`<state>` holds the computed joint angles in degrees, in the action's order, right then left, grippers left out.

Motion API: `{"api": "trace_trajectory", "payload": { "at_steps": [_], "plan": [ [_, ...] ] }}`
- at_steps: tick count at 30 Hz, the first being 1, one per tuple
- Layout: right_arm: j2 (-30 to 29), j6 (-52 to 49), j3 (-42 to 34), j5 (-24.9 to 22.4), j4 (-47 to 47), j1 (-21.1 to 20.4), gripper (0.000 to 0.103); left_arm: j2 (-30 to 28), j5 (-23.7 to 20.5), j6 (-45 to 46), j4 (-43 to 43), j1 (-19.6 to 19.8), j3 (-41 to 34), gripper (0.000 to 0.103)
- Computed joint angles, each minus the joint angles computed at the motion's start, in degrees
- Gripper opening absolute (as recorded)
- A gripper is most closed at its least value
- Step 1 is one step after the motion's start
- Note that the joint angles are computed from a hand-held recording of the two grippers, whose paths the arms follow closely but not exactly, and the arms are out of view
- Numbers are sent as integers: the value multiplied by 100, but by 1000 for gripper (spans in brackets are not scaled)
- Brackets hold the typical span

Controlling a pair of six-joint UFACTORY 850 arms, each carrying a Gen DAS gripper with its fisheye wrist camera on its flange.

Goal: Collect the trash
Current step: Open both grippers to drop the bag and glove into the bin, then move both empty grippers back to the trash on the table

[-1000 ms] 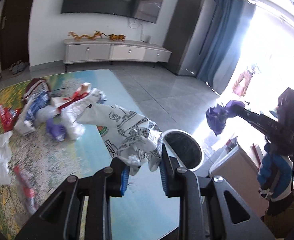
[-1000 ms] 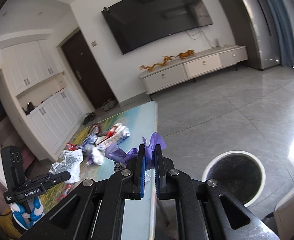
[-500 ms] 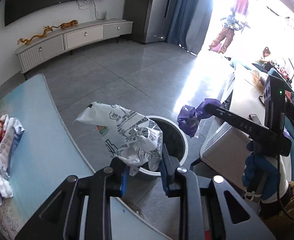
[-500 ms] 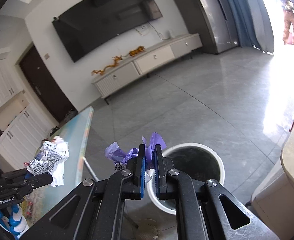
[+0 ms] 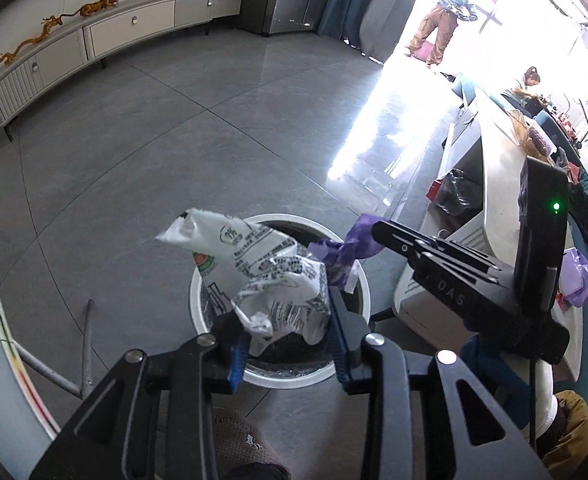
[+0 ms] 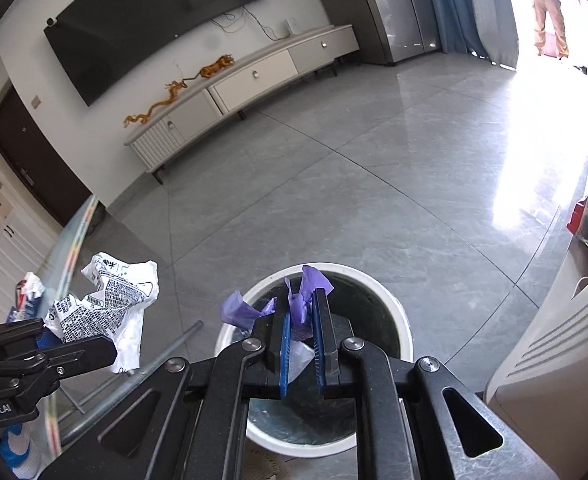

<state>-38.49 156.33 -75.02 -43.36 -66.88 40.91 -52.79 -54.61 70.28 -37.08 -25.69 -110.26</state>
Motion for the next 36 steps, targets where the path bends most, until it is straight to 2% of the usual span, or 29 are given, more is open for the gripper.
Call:
{"api": "trace_trajectory", "payload": {
  "at_steps": [1,2,4,7,13,21,29,36],
  "plan": [
    [-7,47,38,87,-29,-39,15,-57,-65,-62,-3,-24,-72,42],
    [-21,37,49,148,-14,-76,24,-140,-125,-129,-7,-42,-191,45],
    [-52,-56,56,237,107,-123,36,-185,-145,-190,-54,-64,-264,49],
    [-57,-36,84,321,130,-131,36,-226,-216,-296,-104,-53,-336,49],
    [-9,-34,104,212,164,-49,36,151,11,57,-527,87,113,49],
    [94,-540,-233,-620,492,225,42,865,441,862,-1468,381,920,49],
    [17,-1317,-994,-1592,567,541,44,1365,414,1259,-1895,833,1283,49],
    [-310,-2255,-2082,-2272,385,771,44,1765,367,1767,-2565,1339,1587,49]
  ]
}}
